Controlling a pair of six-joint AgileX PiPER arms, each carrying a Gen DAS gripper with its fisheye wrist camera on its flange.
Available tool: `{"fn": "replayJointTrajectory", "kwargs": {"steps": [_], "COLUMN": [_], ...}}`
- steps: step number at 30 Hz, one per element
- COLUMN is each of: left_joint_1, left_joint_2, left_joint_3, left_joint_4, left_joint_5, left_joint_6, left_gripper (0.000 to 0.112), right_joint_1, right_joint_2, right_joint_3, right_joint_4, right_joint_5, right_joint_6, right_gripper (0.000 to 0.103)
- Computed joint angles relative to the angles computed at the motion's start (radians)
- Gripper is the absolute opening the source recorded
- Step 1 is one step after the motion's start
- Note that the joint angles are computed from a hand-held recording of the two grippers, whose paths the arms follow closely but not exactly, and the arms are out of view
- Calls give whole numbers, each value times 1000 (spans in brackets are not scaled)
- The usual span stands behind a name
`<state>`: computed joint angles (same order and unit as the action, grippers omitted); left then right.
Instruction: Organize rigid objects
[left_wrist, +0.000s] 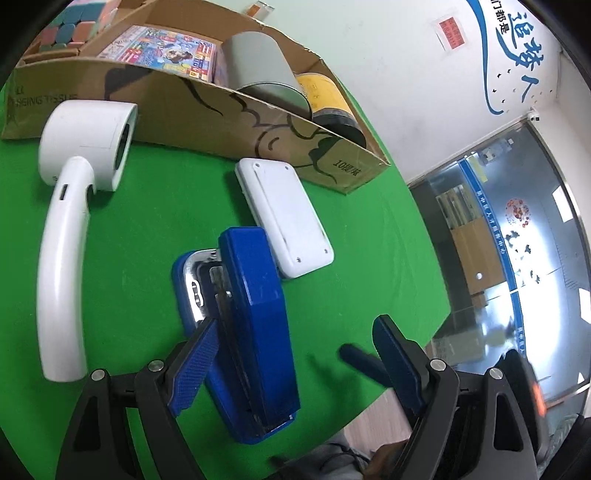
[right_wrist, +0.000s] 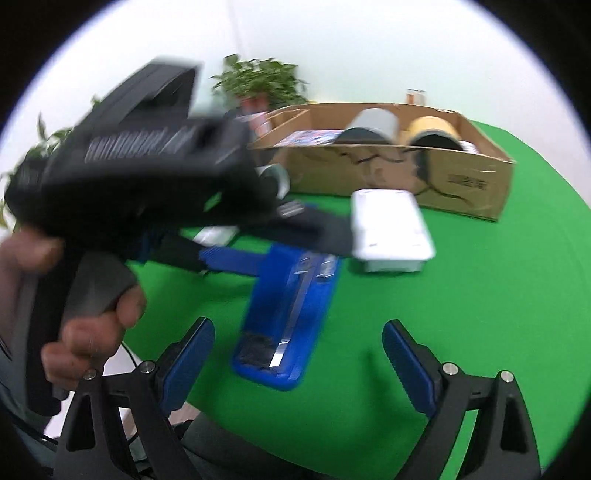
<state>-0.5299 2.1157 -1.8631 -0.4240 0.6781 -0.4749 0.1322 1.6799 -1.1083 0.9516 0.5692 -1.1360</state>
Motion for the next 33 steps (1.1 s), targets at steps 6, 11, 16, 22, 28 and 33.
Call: {"fn": "replayJointTrajectory", "kwargs": {"steps": [6, 11, 16, 22, 28, 33], "left_joint_1": [-1, -1, 0, 0, -14, -25], "left_joint_2": [-39, -51, -47, -57, -69, -63], "left_joint_3": [53, 97, 125, 151, 160, 140], "left_joint_4": [69, 34, -1, -3, 54, 135], "left_joint_5": [-7, -23, -35, -64, -61, -36], "left_joint_6": [-58, -46, -28, -31, -74, -133], "left_gripper": [83, 83, 82, 81, 73, 55], "right_joint_1": [74, 128, 86, -38, -74, -87], "right_joint_2": [-48, -21, -1, 80, 114, 106], "right_joint_3": [152, 186, 160, 20, -38, -79], "right_joint_4": [150, 300, 273, 131, 111, 79], "right_joint_5": [-196, -315, -253, -21, 84, 210], "right_joint_6": [-211, -370, -307, -40, 55, 200], "right_gripper": [89, 59, 55, 44, 43, 43]}}
